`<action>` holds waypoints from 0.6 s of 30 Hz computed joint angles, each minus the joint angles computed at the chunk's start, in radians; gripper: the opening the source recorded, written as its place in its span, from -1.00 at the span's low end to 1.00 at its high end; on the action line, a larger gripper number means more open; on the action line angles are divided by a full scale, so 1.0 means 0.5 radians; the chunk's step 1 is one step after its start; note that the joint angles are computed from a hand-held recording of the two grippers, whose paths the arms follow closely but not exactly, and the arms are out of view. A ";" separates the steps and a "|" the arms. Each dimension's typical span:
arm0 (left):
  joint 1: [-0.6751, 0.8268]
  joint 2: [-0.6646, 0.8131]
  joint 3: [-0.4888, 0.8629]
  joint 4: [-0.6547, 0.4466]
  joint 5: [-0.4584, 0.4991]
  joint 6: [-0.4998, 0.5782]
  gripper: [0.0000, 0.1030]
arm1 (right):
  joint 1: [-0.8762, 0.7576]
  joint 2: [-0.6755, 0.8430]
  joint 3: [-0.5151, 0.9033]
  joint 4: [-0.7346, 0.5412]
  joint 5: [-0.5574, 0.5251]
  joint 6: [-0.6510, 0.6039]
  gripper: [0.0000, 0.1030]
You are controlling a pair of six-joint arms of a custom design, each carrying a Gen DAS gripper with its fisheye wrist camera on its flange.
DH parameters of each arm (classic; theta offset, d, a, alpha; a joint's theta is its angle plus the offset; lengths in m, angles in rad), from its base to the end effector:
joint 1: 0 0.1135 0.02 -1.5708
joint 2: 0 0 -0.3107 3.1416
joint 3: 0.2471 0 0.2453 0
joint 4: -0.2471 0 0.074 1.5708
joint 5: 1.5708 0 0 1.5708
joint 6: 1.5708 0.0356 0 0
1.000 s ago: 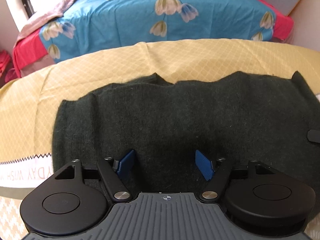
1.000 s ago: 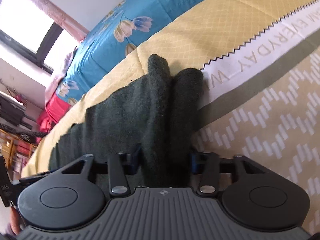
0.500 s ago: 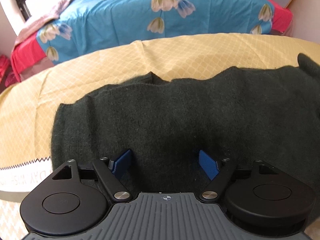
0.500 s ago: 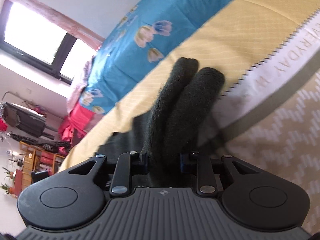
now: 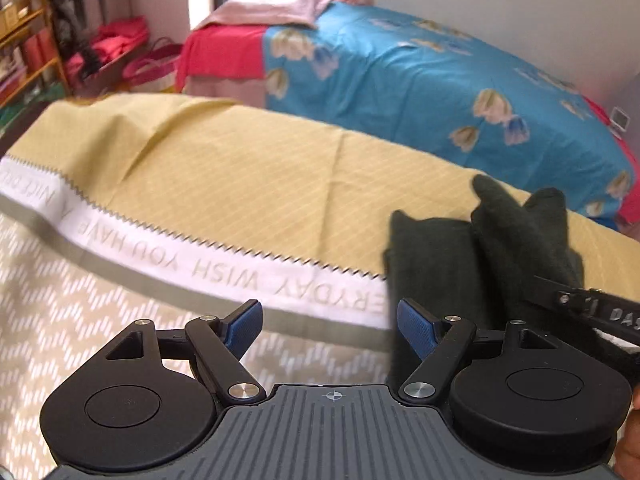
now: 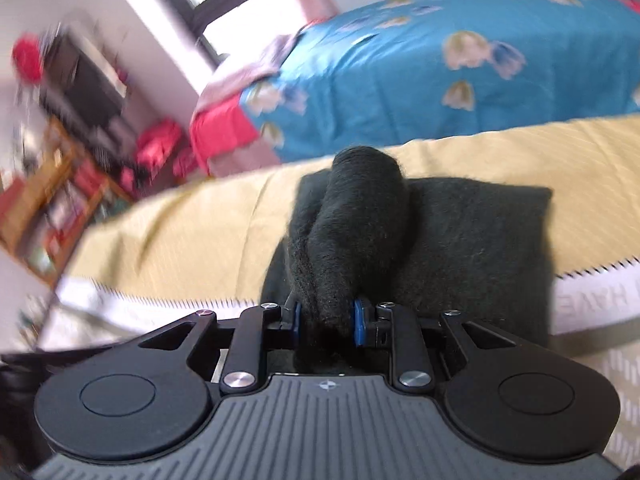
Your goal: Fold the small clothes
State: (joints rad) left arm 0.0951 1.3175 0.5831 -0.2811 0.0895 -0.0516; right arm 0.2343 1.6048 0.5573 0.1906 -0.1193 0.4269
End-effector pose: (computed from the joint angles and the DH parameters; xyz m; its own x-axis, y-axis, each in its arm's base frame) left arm 0.2159 0.0174 0.2064 -0.8423 -0.1319 -0.5226 -0.0912 0.9905 -0.1030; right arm 0.2646 0.0675 0.1653 -0.7960 0.2327 -0.5588 0.0256 0.9353 0.3530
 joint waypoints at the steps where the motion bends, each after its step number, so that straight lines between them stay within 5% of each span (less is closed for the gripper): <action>1: 0.063 -0.006 -0.018 -0.020 0.018 0.012 1.00 | 0.134 0.083 0.020 0.028 0.123 -0.068 -0.40; 4: 0.246 -0.056 -0.077 -0.077 0.072 0.103 1.00 | 0.406 0.202 0.063 -0.033 0.334 -0.361 -0.02; 5: 0.301 -0.078 -0.096 -0.091 0.089 0.143 1.00 | 0.485 0.105 -0.050 0.057 0.377 -0.425 0.07; 7: 0.407 -0.112 -0.125 -0.121 0.119 0.220 1.00 | 0.597 -0.135 -0.283 0.220 0.441 -0.513 0.56; 9: 0.472 -0.103 -0.133 -0.137 0.129 0.255 1.00 | 0.749 -0.378 -0.481 0.251 0.594 -0.585 0.75; 13: 0.540 -0.103 -0.154 -0.154 0.186 0.269 1.00 | 1.147 -0.604 -0.811 0.271 1.033 -0.608 0.82; 18: 0.424 -0.120 -0.102 -0.193 0.195 0.225 1.00 | 1.266 -0.032 -0.836 0.685 1.351 -0.761 0.68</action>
